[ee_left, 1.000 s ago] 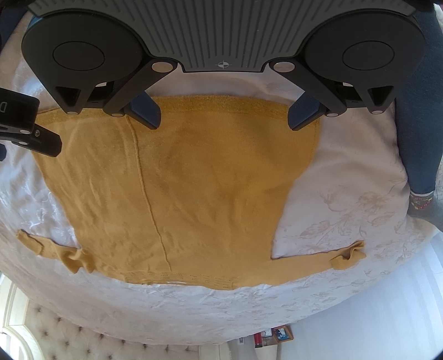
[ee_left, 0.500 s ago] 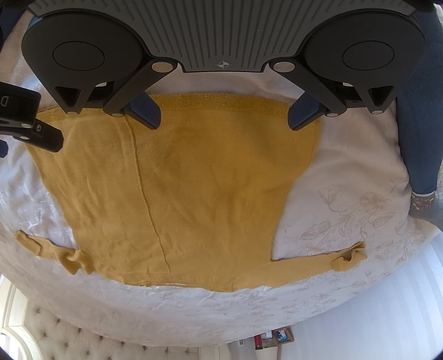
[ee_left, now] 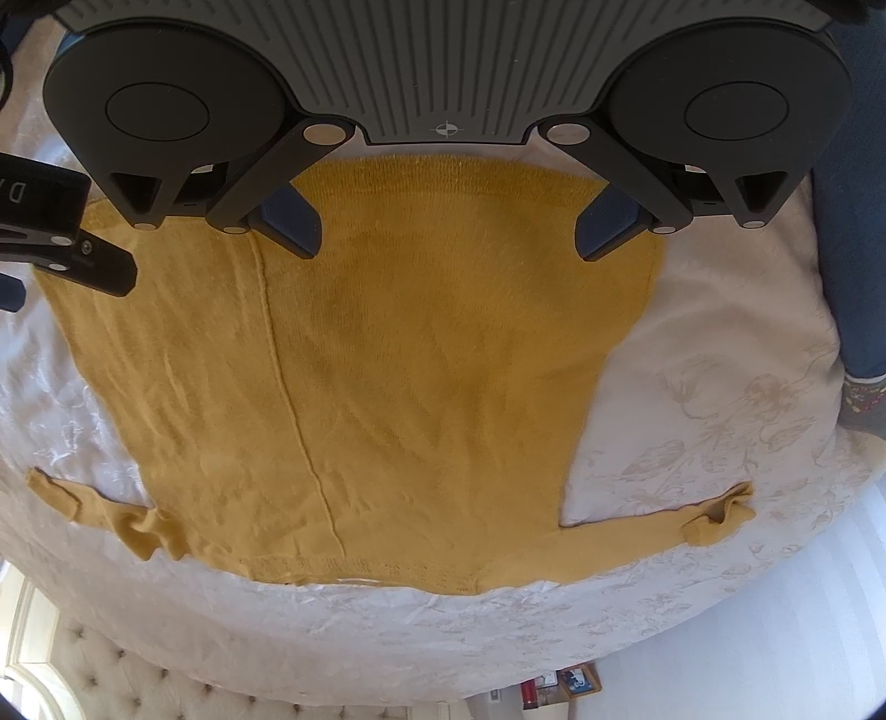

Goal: Fold small clothes
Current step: 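Grasp the sweater's side edge and sleeve with the right gripper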

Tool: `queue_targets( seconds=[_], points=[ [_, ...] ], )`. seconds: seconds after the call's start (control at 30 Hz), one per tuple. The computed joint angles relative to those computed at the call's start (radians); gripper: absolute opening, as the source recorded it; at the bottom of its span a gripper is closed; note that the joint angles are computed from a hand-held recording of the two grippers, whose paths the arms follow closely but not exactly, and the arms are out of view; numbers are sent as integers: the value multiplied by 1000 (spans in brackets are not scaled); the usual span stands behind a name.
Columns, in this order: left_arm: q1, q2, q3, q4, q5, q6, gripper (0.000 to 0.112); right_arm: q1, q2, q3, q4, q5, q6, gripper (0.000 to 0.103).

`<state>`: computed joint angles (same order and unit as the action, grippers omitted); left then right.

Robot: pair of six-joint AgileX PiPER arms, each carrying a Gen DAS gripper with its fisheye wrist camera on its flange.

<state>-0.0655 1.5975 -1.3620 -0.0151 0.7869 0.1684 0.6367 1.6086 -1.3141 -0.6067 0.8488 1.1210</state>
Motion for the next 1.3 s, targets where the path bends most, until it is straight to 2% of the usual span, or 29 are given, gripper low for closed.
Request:
queue_targets(
  seconds=[0.03,0.07,0.1,0.23,0.4,0.47,0.67,0.8,0.9,1.03,1.17,1.2,1.3],
  points=[
    [1,9,-6,-8,-3,9,99,-8,6,-3,8,-10,-10,102],
    [3,19,-11,-16,-10,19,90,-19,11,-4,20,-22,-23,102],
    [3,30,-16,-17,-17,24,87,-30,17,-6,31,-33,-34,102],
    [-7,82,-48,25,-50,6,83,-63,51,-20,33,-71,-39,102],
    [-8,158,-110,41,-95,17,77,-80,95,-29,-89,-116,30,101],
    [-5,193,-142,26,-114,41,69,-97,107,-26,-127,-156,58,101],
    [-7,289,-223,-33,-223,143,62,-166,150,-28,-253,-261,194,102],
    [-9,391,-354,-90,-222,193,61,-248,194,-65,-238,-306,162,102],
    [-35,480,-484,4,-194,95,62,-332,223,-99,-192,-332,76,101],
    [-50,594,-656,32,-141,62,62,-458,292,-215,-5,-311,-223,75],
    [-43,722,-879,-38,-26,80,62,-559,401,-392,70,-226,-414,68],
    [-43,745,-911,-44,-23,75,62,-582,430,-441,73,-204,-446,65],
    [-60,757,-893,28,-106,5,62,-646,528,-605,102,-134,-531,63]
  ],
)
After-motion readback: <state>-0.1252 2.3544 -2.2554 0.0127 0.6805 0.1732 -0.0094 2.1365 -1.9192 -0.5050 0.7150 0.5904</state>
